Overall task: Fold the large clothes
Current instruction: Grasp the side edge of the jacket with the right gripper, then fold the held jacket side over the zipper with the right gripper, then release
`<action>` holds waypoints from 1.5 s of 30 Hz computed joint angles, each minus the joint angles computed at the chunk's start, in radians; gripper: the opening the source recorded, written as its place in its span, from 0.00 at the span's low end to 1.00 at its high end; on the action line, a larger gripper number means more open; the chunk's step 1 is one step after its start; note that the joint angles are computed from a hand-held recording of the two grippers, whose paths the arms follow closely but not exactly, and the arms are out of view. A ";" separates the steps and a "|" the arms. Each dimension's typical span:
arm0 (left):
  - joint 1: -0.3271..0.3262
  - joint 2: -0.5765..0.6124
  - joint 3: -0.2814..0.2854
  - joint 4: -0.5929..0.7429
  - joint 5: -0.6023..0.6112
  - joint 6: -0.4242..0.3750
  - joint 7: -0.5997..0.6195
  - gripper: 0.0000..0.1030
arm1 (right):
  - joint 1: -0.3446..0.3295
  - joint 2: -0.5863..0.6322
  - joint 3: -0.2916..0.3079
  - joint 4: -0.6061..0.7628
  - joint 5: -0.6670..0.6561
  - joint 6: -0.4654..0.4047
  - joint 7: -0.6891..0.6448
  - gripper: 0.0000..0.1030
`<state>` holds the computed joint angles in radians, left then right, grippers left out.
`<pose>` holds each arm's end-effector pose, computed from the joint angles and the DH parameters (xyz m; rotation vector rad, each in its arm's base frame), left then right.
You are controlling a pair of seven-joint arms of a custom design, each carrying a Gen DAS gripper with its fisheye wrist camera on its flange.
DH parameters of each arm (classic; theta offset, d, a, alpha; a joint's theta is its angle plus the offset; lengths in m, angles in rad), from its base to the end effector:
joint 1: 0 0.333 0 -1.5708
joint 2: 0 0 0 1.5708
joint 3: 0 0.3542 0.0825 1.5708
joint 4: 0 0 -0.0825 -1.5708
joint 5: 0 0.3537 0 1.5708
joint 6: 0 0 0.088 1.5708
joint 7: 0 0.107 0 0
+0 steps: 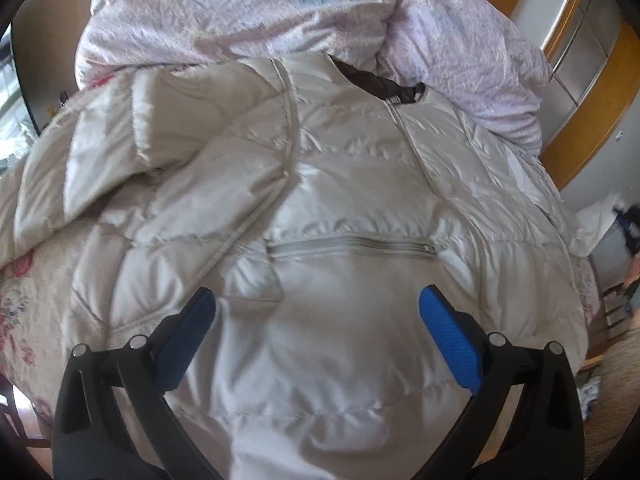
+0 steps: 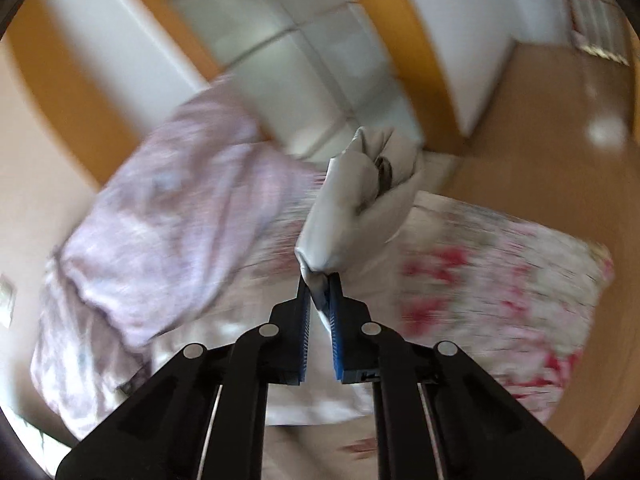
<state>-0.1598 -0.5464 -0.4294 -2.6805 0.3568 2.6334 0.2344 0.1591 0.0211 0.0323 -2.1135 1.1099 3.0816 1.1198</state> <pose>0.2919 -0.2217 0.4857 -2.2869 1.3925 -0.6707 0.5510 0.0323 0.5368 -1.1704 1.8416 -0.3552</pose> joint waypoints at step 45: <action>0.006 -0.327 0.031 -0.192 -0.068 -0.125 0.018 0.98 | 0.529 0.305 -0.032 0.259 -1.239 -0.298 0.690 0.26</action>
